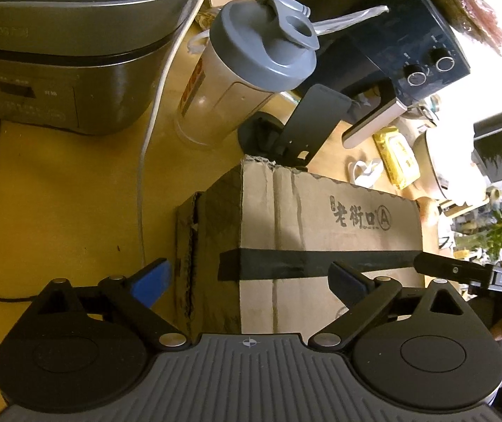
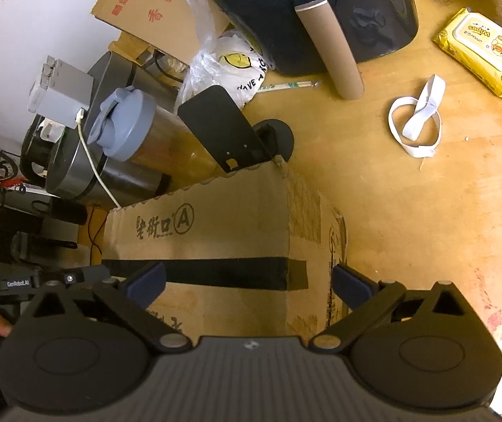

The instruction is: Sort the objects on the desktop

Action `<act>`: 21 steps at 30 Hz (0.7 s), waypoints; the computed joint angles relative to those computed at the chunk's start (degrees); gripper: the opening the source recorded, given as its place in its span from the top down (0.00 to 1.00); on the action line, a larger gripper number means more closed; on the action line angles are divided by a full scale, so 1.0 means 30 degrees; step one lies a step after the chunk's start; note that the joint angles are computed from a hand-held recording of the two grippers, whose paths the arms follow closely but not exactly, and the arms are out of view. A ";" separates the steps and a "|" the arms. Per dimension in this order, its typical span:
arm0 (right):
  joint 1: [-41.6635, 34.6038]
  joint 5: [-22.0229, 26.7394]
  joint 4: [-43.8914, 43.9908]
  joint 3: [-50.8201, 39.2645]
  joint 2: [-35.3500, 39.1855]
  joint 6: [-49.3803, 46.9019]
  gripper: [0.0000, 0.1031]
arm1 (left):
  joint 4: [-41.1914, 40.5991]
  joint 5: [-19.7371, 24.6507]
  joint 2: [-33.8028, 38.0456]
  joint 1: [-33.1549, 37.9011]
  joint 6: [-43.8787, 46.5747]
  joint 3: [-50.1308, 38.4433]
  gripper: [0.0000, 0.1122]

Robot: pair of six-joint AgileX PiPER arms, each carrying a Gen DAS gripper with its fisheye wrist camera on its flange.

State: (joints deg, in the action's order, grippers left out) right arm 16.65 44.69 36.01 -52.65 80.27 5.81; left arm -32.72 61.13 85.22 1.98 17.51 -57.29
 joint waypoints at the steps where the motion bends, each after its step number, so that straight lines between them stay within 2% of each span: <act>1: 0.0041 -0.0012 -0.0087 0.0030 -0.0074 0.0069 0.00 | 0.0016 0.0005 -0.0106 -0.0026 0.0023 0.0042 0.12; 11: 0.0512 -0.0206 -0.0646 0.0787 -0.1254 0.0953 0.00 | 0.0230 -0.0060 -0.1560 -0.0423 0.0072 0.0819 0.12; 21: 0.1354 -0.0454 -0.1575 0.1893 -0.2908 0.1938 0.00 | 0.1390 -0.1087 -0.3689 -0.1774 -0.0616 0.2109 0.12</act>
State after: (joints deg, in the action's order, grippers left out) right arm 20.71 43.32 31.28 -46.97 71.55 11.62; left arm -28.55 57.87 74.15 -3.34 15.66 -50.97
